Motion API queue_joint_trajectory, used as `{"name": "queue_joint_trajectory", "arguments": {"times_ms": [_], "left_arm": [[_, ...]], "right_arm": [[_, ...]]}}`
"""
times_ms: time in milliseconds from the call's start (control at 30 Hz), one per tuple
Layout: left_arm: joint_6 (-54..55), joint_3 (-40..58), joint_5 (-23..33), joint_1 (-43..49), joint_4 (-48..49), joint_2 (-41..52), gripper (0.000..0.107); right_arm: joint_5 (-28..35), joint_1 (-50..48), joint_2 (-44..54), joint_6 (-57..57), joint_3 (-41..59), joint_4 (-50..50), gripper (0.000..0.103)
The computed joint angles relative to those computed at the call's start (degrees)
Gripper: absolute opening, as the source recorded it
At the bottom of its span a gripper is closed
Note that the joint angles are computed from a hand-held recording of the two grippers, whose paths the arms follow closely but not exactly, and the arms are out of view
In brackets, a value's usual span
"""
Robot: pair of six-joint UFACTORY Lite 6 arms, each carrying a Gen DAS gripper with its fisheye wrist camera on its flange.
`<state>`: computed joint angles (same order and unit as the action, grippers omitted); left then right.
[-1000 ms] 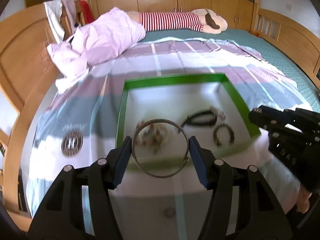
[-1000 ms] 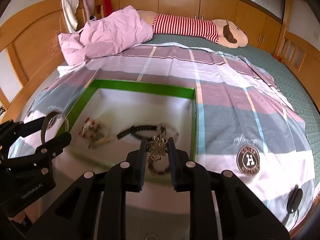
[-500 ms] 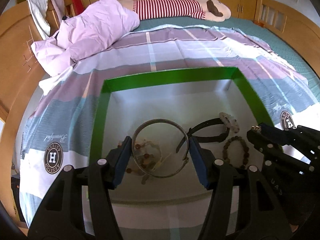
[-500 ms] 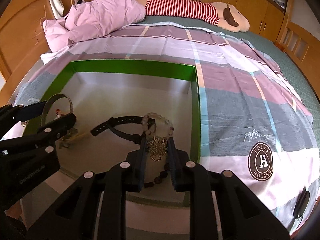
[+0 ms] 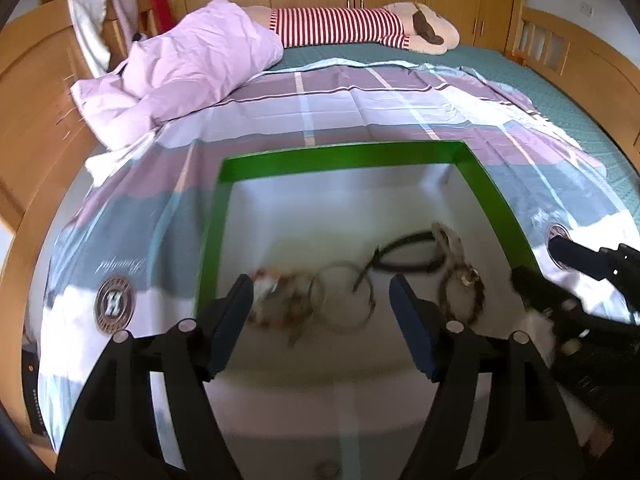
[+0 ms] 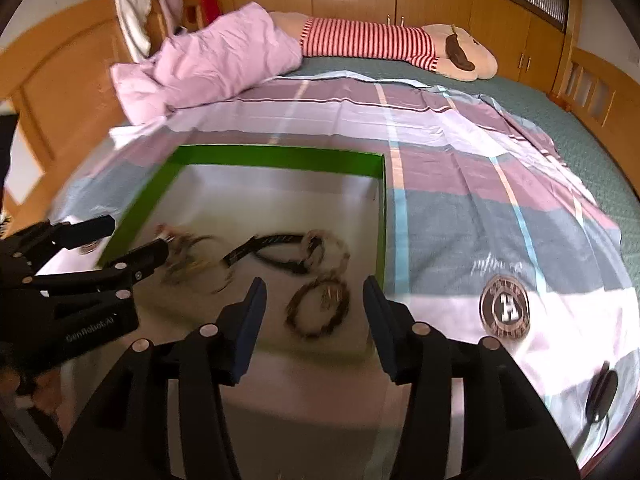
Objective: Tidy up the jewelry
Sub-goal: 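Open both tools to drop the charm and bangle into the box, then close the right tool on the small gold ring while the left tool closes on the black hair tie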
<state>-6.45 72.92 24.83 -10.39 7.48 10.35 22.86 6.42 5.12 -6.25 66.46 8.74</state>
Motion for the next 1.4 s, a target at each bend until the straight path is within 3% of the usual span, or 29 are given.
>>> {"name": "queue_joint_trajectory", "arguments": {"times_ms": [100, 167, 267, 433, 567, 667, 800, 967, 1033, 1167, 1400], "left_arm": [[7.97, -11.51, -0.92, 3.58, -7.79, -10.1, 0.074], [12.53, -18.08, -0.58, 5.7, -12.1, -14.39, 0.073], [13.23, -25.92, -0.86, 6.38, -11.92, -17.68, 0.073], [13.16, -32.05, -2.4, 4.49, -12.21, -19.02, 0.073], [10.9, -33.52, -3.94, 2.59, -10.33, -17.74, 0.07], [11.13, -34.17, -4.34, 2.19, -10.75, -17.13, 0.062], [12.06, -34.68, -4.89, 2.56, -11.48, -16.28, 0.052], [13.72, -34.77, -5.51, 3.02, -12.96, -15.69, 0.045], [14.84, -34.77, -5.77, 3.59, -13.97, -15.55, 0.038], [17.3, -34.56, -5.32, 4.42, -16.59, -15.83, 0.021], [21.61, -34.51, -4.24, 5.83, -21.01, -16.79, 0.02]], "right_arm": [[1.49, -0.54, -7.54, -6.03, -9.22, 5.61, 0.05], [2.07, 0.83, -10.26, -6.13, -15.18, 4.18, 0.05], [-0.03, 4.67, -11.92, -0.3, -22.93, -2.49, 0.05], [-1.39, 6.7, -13.01, 2.99, -28.47, -2.42, 0.05], [-2.0, 9.0, -12.49, 10.26, -29.91, -8.71, 0.05], [-2.63, 8.94, -12.07, 11.35, -30.4, -9.99, 0.049], [-2.54, 8.83, -12.38, 12.47, -30.62, -11.68, 0.033], [-2.47, 8.91, -12.19, 10.95, -30.36, -10.59, 0.021], [-2.52, 10.08, -12.95, 14.32, -30.95, -14.2, 0.021], [-2.21, 9.89, -12.97, 12.34, -30.45, -12.14, 0.021], [-1.19, 8.3, -13.34, 9.9, -29.04, -9.8, 0.021]]}}
